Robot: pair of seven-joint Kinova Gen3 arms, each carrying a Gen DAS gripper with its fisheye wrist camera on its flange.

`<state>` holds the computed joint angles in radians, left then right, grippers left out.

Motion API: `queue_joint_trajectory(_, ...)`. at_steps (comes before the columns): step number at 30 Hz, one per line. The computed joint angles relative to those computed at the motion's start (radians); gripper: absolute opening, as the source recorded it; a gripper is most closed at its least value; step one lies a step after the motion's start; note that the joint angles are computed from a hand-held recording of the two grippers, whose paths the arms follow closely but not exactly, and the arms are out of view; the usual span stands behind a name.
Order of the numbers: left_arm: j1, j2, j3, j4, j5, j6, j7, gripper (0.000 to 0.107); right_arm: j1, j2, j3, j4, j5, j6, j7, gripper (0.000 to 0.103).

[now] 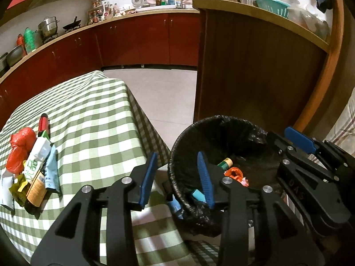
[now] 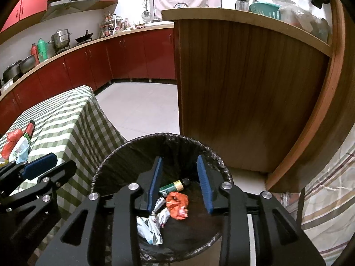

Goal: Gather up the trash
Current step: 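Open both grippers over the black bin, dropping the can and wrapper, then grasp the light-blue tube with the right gripper while the left grasps the white tube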

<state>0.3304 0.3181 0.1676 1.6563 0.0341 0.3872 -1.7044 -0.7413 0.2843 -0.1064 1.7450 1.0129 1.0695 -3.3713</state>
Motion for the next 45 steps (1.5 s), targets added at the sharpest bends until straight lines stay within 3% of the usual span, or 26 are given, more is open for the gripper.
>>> queue_joint_trajectory(20,-0.174,-0.096,0.022,0.065,0.148,0.008,-0.169,0.062,-0.075,0.055,-0.001,-0.134,-0.002,0.063,0.062,0.048)
queue_joint_trajectory(39,-0.365,-0.195,-0.064,0.159,0.301,-0.008,-0.376,0.068,-0.170,0.192,0.066,-0.369,-0.067,-0.008,0.247,0.050)
queue_joint_trajectory(45,-0.384,-0.187,-0.107,0.156,0.264,0.000,-0.342,0.068,-0.195,0.237,0.094,-0.444,-0.106,-0.033,0.315,0.050)
